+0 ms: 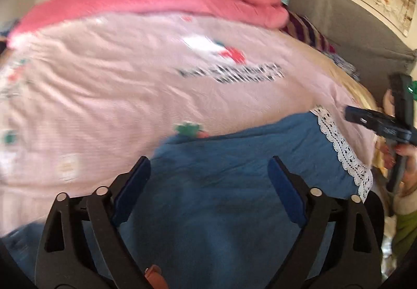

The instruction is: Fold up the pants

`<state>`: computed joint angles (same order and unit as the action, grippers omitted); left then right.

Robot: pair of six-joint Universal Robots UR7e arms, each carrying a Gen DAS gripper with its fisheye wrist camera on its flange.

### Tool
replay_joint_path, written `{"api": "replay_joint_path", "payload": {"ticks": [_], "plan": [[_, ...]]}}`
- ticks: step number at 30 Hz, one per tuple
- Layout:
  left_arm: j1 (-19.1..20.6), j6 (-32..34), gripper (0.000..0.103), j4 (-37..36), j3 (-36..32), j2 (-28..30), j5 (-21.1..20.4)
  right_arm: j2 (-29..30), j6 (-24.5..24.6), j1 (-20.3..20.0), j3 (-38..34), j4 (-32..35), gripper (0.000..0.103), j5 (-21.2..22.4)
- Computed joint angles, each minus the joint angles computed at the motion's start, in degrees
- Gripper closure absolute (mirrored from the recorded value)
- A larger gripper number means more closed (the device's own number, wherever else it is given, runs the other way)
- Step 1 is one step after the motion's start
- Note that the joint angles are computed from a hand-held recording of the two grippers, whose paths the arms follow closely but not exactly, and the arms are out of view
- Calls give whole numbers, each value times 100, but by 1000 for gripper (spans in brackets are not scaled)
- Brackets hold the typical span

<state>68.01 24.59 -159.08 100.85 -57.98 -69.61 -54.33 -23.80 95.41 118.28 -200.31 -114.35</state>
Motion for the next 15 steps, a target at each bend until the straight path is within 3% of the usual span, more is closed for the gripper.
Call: {"api": "replay_joint_path", "payload": {"ticks": [2,6,9,11,14,15], "plan": [[-69,70,15,-372,439,-358,228,-63,-128,137,258,-94,39,50],[-206,138,13,-1280,1309,-926,1063,121,-576,430,636,-150,39,100],[-294,809,10,-2392,1745,-931,2049,455,-957,626,680,-135,38,-153],[-217,1046,10,-2589,1788,-860,2503,576,-774,641,650,-3,38,-416],[42,870,10,-2351,1629,-823,2628,616,-438,521,649,101,38,-925],[182,651,10,-2132,1518,-843,2504,576,-393,455,714,75,38,-842]]}}
